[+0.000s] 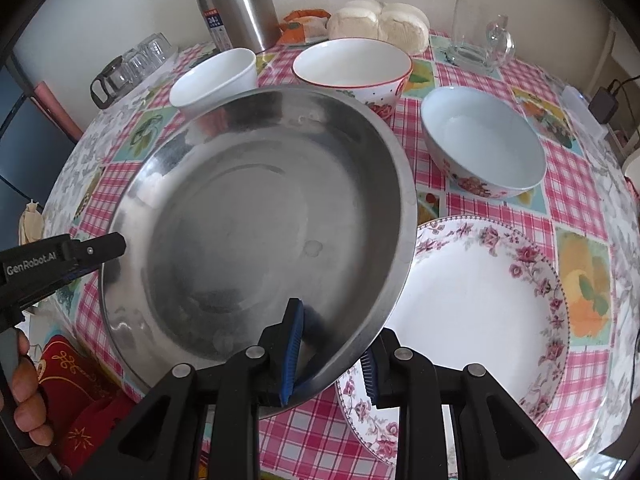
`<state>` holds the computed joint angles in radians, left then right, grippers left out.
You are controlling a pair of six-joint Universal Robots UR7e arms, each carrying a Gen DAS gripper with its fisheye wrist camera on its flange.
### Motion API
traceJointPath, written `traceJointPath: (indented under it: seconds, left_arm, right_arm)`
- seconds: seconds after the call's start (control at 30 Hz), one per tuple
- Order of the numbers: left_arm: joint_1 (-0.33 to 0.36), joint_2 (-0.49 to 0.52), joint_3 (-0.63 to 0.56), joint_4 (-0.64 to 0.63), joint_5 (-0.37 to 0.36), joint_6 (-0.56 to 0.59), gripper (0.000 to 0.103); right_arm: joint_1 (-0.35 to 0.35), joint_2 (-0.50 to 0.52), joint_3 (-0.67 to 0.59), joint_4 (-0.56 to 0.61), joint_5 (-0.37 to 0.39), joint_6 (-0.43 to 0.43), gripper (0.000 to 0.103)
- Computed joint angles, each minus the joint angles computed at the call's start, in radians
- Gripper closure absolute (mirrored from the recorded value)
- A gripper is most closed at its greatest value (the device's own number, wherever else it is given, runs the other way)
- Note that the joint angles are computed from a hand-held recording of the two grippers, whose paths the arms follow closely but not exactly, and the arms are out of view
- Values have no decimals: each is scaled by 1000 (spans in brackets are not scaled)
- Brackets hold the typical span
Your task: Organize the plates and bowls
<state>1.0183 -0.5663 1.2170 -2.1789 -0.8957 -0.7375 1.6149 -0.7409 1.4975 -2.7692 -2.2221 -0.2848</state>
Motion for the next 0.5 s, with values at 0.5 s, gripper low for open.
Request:
traceJointPath:
  seconds: [0.5]
  left_arm:
    - [-9, -21, 39, -74, 32, -15, 75]
  right_arm:
    - [0, -13, 8, 52, -55, 69, 71]
